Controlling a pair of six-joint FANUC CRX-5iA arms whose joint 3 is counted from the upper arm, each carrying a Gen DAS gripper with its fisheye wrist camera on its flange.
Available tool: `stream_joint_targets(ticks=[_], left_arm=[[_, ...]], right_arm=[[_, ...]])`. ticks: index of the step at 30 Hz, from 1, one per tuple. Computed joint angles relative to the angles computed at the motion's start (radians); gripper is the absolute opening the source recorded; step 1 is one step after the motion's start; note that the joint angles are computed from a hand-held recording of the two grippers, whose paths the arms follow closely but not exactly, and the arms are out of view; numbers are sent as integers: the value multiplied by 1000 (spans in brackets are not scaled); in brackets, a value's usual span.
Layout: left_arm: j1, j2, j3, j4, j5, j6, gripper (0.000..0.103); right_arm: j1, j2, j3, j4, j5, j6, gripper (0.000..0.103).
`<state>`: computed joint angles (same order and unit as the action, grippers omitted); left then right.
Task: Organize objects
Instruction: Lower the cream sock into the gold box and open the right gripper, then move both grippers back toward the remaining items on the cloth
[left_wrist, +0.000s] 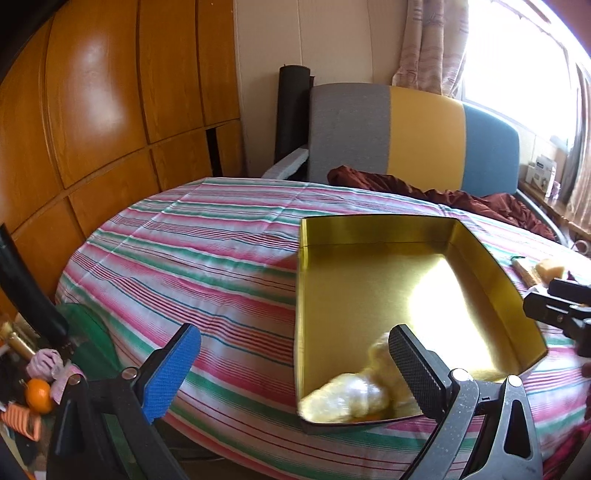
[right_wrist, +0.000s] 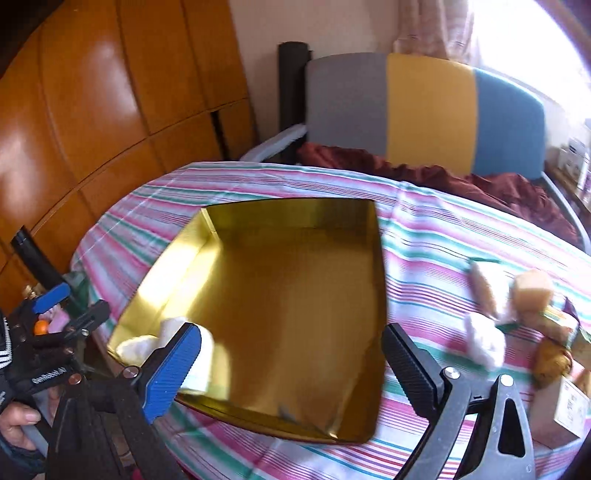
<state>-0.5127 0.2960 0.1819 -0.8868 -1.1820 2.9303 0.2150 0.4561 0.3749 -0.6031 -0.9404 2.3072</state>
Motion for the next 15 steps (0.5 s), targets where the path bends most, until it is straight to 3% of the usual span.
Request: stream_joint_targets(ticks=[15], left_arm=[[-23, 70, 99, 26, 53, -106, 102]], right_arm=[[-115, 73, 88, 123, 104, -186, 100]])
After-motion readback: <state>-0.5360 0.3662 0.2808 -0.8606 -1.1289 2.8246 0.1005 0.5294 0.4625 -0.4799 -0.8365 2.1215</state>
